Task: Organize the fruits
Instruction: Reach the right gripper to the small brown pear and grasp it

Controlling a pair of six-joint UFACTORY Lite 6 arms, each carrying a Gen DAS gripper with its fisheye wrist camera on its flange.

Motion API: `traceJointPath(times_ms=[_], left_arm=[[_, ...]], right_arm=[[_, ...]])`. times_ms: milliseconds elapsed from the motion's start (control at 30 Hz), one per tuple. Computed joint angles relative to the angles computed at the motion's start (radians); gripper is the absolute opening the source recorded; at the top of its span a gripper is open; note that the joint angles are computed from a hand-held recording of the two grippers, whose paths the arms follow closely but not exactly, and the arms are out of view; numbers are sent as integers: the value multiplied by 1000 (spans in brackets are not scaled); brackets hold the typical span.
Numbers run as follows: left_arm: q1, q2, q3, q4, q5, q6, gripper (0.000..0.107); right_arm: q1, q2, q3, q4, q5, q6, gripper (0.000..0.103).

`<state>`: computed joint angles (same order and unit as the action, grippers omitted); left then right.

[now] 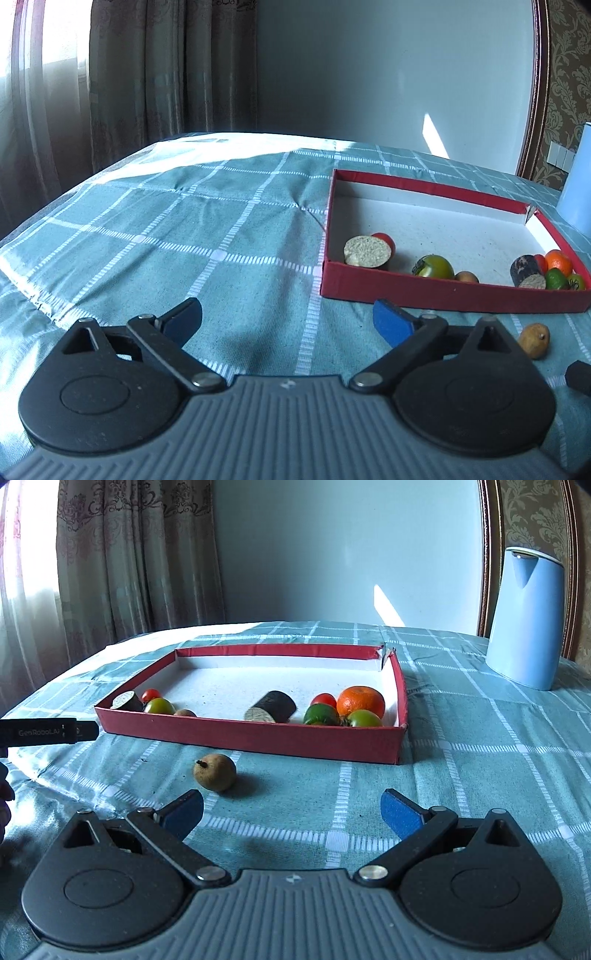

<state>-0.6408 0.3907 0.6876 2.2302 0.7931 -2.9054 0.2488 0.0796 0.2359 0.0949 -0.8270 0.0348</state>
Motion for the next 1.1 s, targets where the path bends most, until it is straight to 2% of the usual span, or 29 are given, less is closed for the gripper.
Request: traceJointPath(times_ms=[67,133,200,367,433,567,600,700,800,933,1100], left_arm=[[3,-6,-13,21,6,-23,99],[0,-10,-19,24,14,-31,100],[0,-15,-23,31,16,-39,100],[7,-22,-28,54,8,-56,100],[8,-22,-29,61,8,-58,100],[9,-22,-29,65,9,-61,100],[9,-22,-29,67,9,-61,100],[11,-20,-28,73,8,-62,101],[12,-19,-27,74,7,-60,101],[10,-21,-29,72,11,-59,103],[4,-17,-25,59,13,-46,103]], right_arm=[[37,15,23,40,6,-19,96],[50,39,60,41,33,-18,78],[64,69,101,44,68,-28,70],[110,117,161,74,81,-51,69],[123,145,199,75,104,-55,62],[124,195,267,63,140,-45,55],[125,202,280,67,148,-49,51],[130,212,300,76,155,-63,29],[153,212,296,124,142,-99,29],[123,164,253,27,109,-1,28],[94,58,228,8,95,32,29]])
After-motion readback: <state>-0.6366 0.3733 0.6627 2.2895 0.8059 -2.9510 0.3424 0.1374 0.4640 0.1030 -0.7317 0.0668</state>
